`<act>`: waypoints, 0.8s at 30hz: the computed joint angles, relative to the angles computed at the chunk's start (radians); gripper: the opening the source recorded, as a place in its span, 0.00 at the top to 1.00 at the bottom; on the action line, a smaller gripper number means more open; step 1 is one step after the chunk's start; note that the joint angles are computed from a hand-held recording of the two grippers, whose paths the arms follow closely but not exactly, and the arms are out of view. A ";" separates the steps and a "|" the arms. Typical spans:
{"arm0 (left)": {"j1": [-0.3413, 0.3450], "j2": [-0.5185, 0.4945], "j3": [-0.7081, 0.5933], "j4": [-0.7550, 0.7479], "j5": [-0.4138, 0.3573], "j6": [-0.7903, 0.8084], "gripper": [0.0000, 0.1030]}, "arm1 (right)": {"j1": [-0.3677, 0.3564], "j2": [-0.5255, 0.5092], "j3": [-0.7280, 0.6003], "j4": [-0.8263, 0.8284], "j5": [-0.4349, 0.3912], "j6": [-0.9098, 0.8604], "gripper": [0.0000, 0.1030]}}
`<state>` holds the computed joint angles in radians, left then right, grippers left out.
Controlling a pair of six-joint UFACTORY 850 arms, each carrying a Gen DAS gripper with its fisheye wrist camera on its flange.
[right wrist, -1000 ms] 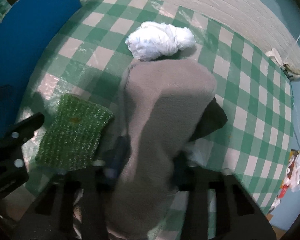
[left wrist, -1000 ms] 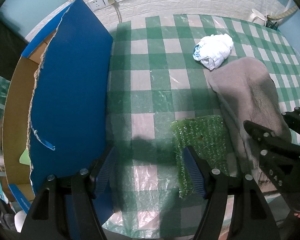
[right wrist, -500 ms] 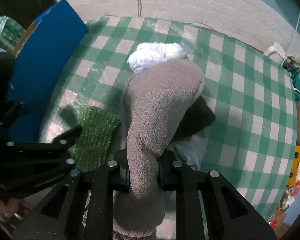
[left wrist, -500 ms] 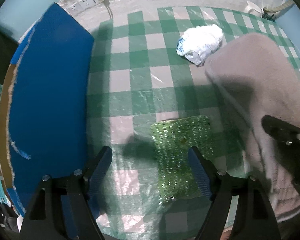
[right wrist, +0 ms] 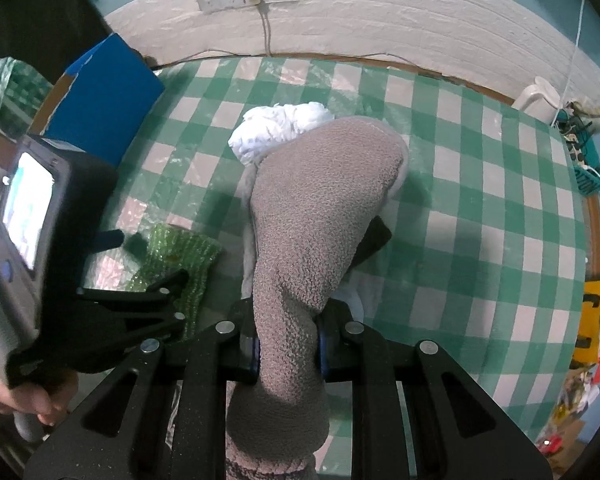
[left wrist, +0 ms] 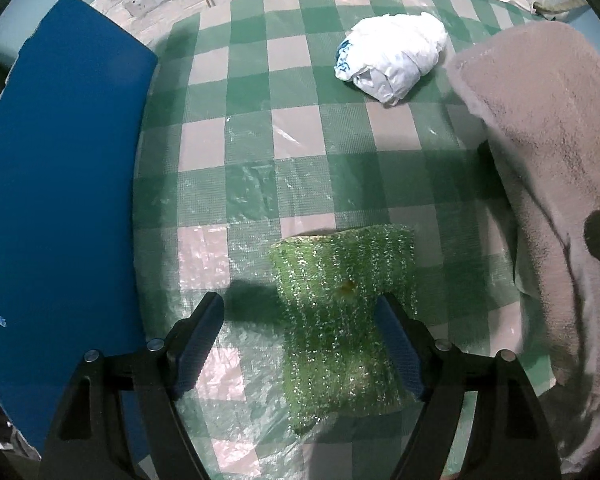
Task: Organize soft objects
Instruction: 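Grasp the green mesh pad with the left gripper while the right grasps the grey sock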
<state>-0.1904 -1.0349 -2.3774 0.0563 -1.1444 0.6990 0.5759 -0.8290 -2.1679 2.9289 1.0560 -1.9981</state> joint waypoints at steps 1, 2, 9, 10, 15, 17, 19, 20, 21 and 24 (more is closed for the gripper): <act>-0.002 0.000 0.001 -0.003 0.003 0.000 0.23 | 0.000 0.002 0.002 -0.001 -0.002 0.000 0.83; -0.007 0.026 0.044 -0.002 0.018 -0.006 0.23 | 0.000 0.005 0.006 -0.002 -0.006 0.001 0.83; 0.019 0.049 0.088 -0.069 0.020 0.054 0.42 | 0.000 0.023 0.028 -0.007 -0.022 0.006 0.83; 0.021 0.049 0.085 -0.078 0.011 0.066 0.51 | 0.000 0.025 0.031 -0.008 -0.023 0.007 0.83; 0.016 0.116 0.202 -0.097 0.055 0.122 0.79 | 0.000 0.033 0.040 -0.008 -0.029 0.008 0.83; 0.016 0.123 0.215 -0.101 0.059 0.131 0.86 | 0.000 0.035 0.041 -0.007 -0.031 0.006 0.83; 0.018 0.128 0.223 -0.105 0.065 0.141 0.88 | 0.001 0.034 0.036 -0.008 -0.029 0.004 0.83; 0.019 0.128 0.223 -0.109 0.066 0.145 0.89 | 0.002 0.033 0.034 -0.009 -0.028 0.004 0.83; 0.020 0.130 0.227 -0.116 0.070 0.148 0.89 | 0.002 0.034 0.033 -0.010 -0.027 0.005 0.83; 0.029 0.122 0.209 -0.135 0.071 0.157 0.89 | 0.005 0.031 0.020 -0.019 -0.015 0.008 0.83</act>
<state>-0.1615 -0.9132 -2.1689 -0.0782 -1.0734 0.8557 0.5804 -0.7980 -2.1478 2.9095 1.0413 -1.9902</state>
